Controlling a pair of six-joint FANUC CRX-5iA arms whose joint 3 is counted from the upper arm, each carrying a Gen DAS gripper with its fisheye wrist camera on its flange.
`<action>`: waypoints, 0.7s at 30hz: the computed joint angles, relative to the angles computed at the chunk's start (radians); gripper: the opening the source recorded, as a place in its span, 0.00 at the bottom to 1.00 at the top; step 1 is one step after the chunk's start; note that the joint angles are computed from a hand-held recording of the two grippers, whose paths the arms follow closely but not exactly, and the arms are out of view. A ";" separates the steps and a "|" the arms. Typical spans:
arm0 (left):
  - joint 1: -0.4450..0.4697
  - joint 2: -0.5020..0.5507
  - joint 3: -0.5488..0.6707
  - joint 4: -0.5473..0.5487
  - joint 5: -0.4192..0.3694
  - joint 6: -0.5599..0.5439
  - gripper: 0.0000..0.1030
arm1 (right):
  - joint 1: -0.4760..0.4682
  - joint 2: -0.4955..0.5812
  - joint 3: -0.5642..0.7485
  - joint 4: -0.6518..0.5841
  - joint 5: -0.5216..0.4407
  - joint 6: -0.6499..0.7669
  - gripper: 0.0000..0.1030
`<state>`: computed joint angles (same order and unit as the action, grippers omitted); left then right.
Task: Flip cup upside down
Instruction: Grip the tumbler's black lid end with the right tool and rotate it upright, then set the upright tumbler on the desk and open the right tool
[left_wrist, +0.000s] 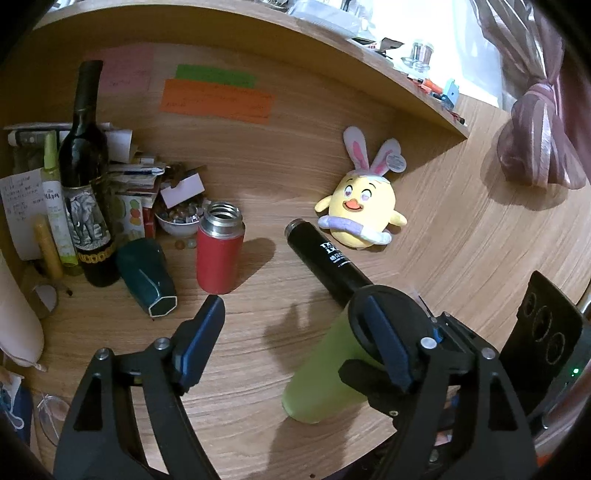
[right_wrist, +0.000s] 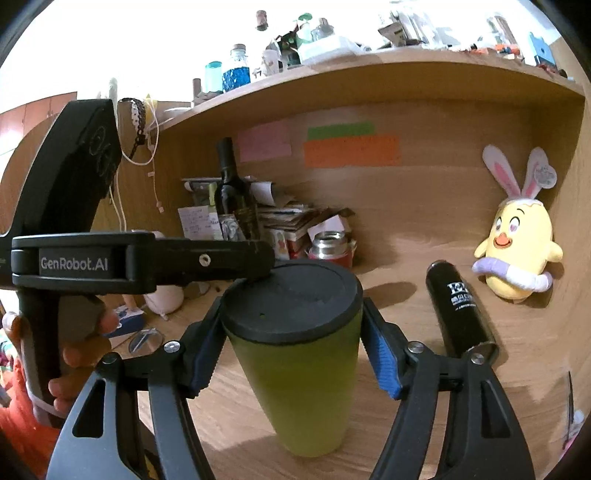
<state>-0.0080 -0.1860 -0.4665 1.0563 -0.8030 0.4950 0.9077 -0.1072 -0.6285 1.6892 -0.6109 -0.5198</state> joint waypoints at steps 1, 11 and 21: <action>0.000 -0.001 0.001 -0.003 0.002 -0.006 0.76 | 0.013 0.004 0.004 -0.024 -0.016 0.024 0.65; -0.007 -0.161 -0.107 0.114 0.100 -0.118 0.89 | 0.114 -0.068 -0.044 -0.061 -0.184 0.065 0.83; -0.070 -0.443 -0.308 0.041 0.320 -0.120 0.99 | 0.319 -0.158 -0.103 -0.143 -0.481 0.073 0.90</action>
